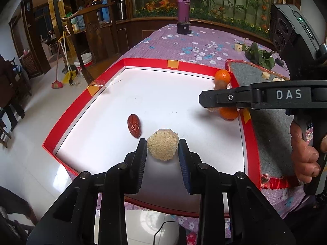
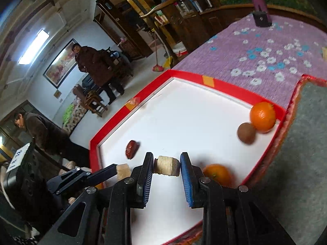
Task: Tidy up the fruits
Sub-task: 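Drop the beige cake into the tray with the left tool while the right drops the cube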
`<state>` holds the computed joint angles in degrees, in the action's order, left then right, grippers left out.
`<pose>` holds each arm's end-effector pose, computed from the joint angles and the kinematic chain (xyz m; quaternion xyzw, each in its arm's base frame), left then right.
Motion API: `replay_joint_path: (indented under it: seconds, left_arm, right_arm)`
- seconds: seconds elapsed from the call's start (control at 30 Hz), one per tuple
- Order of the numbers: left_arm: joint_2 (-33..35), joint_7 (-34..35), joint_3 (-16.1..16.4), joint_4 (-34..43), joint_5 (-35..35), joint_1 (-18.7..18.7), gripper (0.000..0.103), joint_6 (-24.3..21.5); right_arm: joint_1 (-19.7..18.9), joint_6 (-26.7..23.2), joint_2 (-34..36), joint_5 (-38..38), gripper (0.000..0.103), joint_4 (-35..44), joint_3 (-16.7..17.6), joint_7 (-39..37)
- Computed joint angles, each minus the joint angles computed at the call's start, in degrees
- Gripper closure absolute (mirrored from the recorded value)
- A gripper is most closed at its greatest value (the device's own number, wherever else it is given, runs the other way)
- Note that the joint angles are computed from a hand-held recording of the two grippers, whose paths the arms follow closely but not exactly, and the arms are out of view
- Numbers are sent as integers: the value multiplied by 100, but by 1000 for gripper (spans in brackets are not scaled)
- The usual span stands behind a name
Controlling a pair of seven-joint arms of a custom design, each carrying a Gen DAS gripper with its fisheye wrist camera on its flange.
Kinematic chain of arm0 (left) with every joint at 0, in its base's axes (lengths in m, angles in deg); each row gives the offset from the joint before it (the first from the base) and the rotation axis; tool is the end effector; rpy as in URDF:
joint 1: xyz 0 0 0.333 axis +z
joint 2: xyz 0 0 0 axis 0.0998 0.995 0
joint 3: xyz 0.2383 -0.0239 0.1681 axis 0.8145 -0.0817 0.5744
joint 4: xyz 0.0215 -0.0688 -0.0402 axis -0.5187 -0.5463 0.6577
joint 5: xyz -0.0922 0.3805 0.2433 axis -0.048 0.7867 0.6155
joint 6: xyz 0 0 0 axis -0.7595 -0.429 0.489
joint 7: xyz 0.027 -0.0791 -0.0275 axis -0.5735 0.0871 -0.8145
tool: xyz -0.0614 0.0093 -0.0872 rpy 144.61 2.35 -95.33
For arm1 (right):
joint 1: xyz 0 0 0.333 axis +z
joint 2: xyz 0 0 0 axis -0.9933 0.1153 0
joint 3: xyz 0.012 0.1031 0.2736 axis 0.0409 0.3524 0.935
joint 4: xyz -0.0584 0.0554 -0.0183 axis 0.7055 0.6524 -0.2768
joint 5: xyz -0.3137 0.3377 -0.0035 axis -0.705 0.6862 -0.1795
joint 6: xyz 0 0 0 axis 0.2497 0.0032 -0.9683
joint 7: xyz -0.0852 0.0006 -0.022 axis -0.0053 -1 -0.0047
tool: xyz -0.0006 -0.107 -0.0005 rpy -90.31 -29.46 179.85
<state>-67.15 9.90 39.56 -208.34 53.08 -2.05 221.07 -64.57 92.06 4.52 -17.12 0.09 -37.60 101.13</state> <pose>0.5326 -0.2348 0.4278 -0.6719 0.6510 -0.2371 0.2617 0.6668 0.3970 0.4169 -0.8000 0.4304 0.1088 0.4037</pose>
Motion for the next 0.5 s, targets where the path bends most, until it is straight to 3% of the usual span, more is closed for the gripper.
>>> replay_joint_path:
  seconds: [0.2, 0.3, 0.5]
  left_arm:
    - [12, -84, -59, 93, 154, -6, 70, -173]
    - [22, -178, -109, 174, 318, -22, 63, -238]
    - [178, -261, -177, 489, 636, -100, 61, -123]
  right_arm:
    - [-230, -65, -37, 573, 61, -29, 141, -394]
    - [-322, 106, -246, 970, 60, -257, 145, -662]
    - [-491, 443, -599, 1484, 60, -684, -72, -844]
